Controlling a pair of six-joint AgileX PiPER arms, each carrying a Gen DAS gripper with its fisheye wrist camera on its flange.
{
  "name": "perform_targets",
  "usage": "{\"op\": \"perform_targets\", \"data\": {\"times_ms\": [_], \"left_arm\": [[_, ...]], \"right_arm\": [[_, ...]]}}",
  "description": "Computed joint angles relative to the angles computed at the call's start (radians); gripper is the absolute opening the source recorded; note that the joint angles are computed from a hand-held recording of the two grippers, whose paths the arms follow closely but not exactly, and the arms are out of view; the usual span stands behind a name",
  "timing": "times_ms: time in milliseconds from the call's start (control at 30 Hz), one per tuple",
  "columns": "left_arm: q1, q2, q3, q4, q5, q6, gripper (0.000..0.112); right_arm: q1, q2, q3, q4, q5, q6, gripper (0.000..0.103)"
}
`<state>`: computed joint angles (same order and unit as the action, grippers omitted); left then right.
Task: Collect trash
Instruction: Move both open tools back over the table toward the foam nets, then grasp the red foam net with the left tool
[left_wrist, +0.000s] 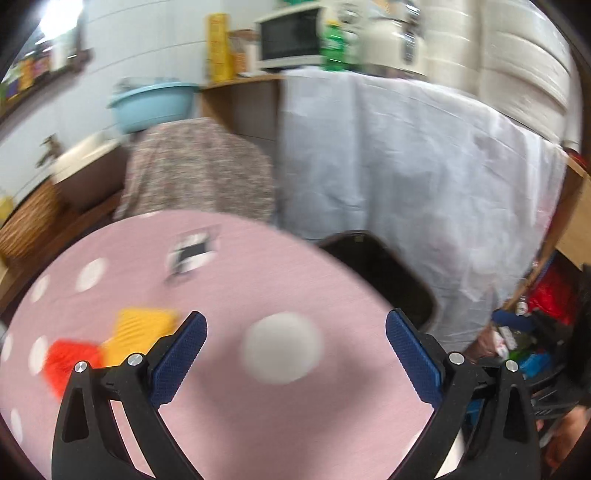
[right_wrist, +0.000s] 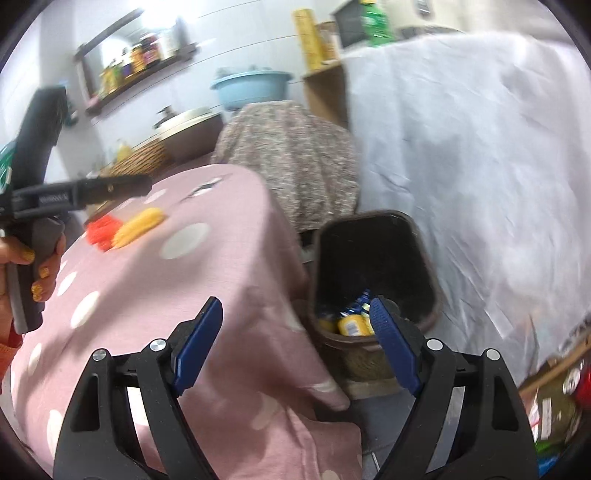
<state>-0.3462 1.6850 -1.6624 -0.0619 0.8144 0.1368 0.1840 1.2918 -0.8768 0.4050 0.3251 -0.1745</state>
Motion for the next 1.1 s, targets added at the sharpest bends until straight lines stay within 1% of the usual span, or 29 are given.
{"op": "perform_targets", "data": {"times_ms": [33, 100, 167, 267, 367, 433, 567, 633, 700, 800, 867, 900, 933, 967, 1000, 1033, 1067, 1100], "left_arm": [[0.042, -0.034, 0.051, 0.003, -0.025, 0.005, 0.097], [0.101, -0.073, 0.1, 0.006, -0.049, 0.007, 0.097], [0.192, -0.102, 0.144, -0.002, -0.071, -0.002, 0.097], [0.324, -0.098, 0.153, -0.062, -0.07, 0.004, 0.097], [0.412, -0.082, 0.155, -0.058, -0.078, -0.026, 0.097], [0.442, -0.068, 0.153, -0.073, -0.079, -0.021, 0.097], [0.481, -0.017, 0.115, -0.118, -0.047, 0.006, 0.096], [0.495, 0.015, 0.087, -0.137, -0.033, 0.024, 0.096], [0.498, 0.035, 0.072, -0.126, -0.03, 0.011, 0.094], [0.508, 0.08, 0.03, -0.16, -0.001, 0.023, 0.086], [0.509, 0.098, 0.02, -0.16, 0.011, 0.018, 0.073], [0.51, 0.102, 0.021, -0.168, 0.015, 0.022, 0.07], [0.514, 0.108, 0.018, -0.183, 0.022, 0.03, 0.062], [0.516, 0.108, 0.022, -0.187, 0.022, 0.031, 0.057], [0.516, 0.104, 0.031, -0.19, 0.018, 0.034, 0.046], [0.518, 0.097, 0.041, -0.196, 0.013, 0.044, 0.04], [0.52, 0.089, 0.051, -0.201, 0.009, 0.05, 0.035], [0.521, 0.085, 0.054, -0.203, 0.009, 0.051, 0.032]], "right_arm": [[0.031, 0.008, -0.022, -0.039, 0.009, 0.035, 0.084], [0.077, 0.013, -0.048, -0.115, 0.016, 0.105, 0.089], [0.125, 0.015, -0.066, -0.21, 0.018, 0.191, 0.09], [0.195, 0.017, -0.091, -0.32, 0.029, 0.293, 0.09], [0.247, 0.025, -0.114, -0.397, 0.04, 0.37, 0.09], [0.284, 0.031, -0.131, -0.452, 0.053, 0.424, 0.09], [0.337, 0.037, -0.157, -0.541, 0.076, 0.509, 0.09], [0.353, 0.04, -0.169, -0.561, 0.088, 0.523, 0.09], [0.375, 0.045, -0.182, -0.597, 0.103, 0.56, 0.09], [0.389, 0.051, -0.198, -0.582, 0.117, 0.548, 0.09], [0.404, 0.06, -0.209, -0.597, 0.127, 0.566, 0.09], [0.407, 0.065, -0.214, -0.597, 0.129, 0.566, 0.09], [0.412, 0.071, -0.222, -0.597, 0.134, 0.568, 0.09], [0.418, 0.078, -0.23, -0.596, 0.136, 0.569, 0.09], [0.421, 0.086, -0.237, -0.585, 0.136, 0.563, 0.09], [0.424, 0.095, -0.248, -0.568, 0.138, 0.55, 0.09], [0.422, 0.109, -0.264, -0.535, 0.14, 0.52, 0.09], [0.418, 0.123, -0.281, -0.502, 0.142, 0.489, 0.09]]}}
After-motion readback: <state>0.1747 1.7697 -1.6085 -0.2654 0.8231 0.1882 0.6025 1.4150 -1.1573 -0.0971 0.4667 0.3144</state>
